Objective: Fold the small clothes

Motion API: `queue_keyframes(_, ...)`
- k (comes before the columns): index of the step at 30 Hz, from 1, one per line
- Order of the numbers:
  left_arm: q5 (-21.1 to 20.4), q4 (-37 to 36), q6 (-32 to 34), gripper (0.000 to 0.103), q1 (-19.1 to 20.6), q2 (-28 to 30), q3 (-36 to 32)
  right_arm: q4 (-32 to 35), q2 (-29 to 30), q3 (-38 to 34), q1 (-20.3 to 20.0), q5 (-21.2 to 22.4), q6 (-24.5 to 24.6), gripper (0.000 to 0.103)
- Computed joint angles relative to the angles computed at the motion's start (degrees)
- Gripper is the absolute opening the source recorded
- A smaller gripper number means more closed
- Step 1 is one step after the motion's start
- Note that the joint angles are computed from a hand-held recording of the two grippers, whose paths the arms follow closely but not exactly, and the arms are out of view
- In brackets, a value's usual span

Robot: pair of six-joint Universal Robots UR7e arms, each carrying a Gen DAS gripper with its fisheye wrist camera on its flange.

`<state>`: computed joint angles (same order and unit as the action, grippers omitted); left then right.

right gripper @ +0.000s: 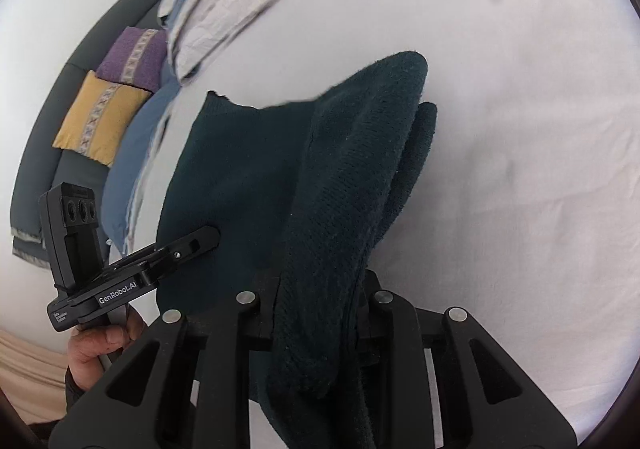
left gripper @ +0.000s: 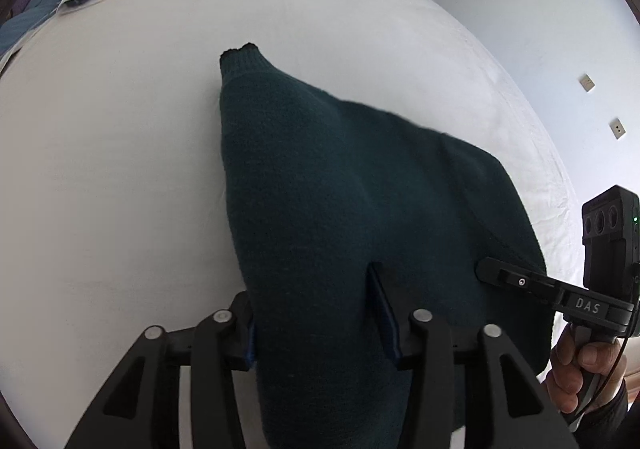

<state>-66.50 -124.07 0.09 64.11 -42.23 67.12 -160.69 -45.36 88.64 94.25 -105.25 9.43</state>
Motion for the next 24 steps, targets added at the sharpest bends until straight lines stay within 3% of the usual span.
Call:
queue_keyframes(1,-1.8,-1.8,0.0,0.058,0.7,-0.3,0.8,-2.4,0.2,1.3,-0.5,0.7,0.7,0.027)
queue_keyframes(3,-3.0,-3.5,0.6,0.061,1.1,-0.6,1.7,-8.6,-0.8,5.1,-3.1,8.2,-0.2,0.026)
queue_keyframes(5,-3.5,-4.5,1.9,0.066,1.3,-0.6,2.0,-9.7,-1.3,6.3,-3.7,10.5,-0.6,0.026)
queue_keyframes(7,-4.3,-4.1,1.4,0.068,1.7,-0.7,1.6,-9.1,-2.2,7.0,-3.1,9.0,-0.1,0.03)
queue_keyframes(9,-4.4,-4.0,0.4,0.068,1.7,-1.1,1.7,-9.2,-3.2,7.6,-1.1,3.7,1.2,0.035)
queue_keyframes(10,-3.5,-4.7,0.3,0.068,1.3,-1.7,2.5,-10.4,-4.2,9.1,0.1,0.4,1.5,0.04)
queue_keyframes(14,3.5,-14.3,4.3,0.066,-1.7,-5.7,10.6,-18.6,-8.7,14.0,4.7,-8.8,-3.2,0.04)
queue_keyframes(18,5.9,-24.6,7.6,0.067,-3.5,-9.6,18.5,-26.9,-10.9,18.8,6.7,-4.9,-7.3,0.04)
queue_keyframes(20,5.6,-26.3,8.1,0.068,-3.6,-10.6,21.4,-24.0,-10.4,18.7,6.3,-1.9,-7.8,0.04)
queue_keyframes(22,6.1,-25.4,7.4,0.068,-3.4,-10.4,22.1,-17.3,-8.0,16.6,5.8,-3.5,-3.9,0.04)
queue_keyframes(24,6.6,-26.2,7.4,0.068,-3.4,-11.9,24.3,-18.1,-6.6,17.4,4.2,-1.6,-1.4,0.037)
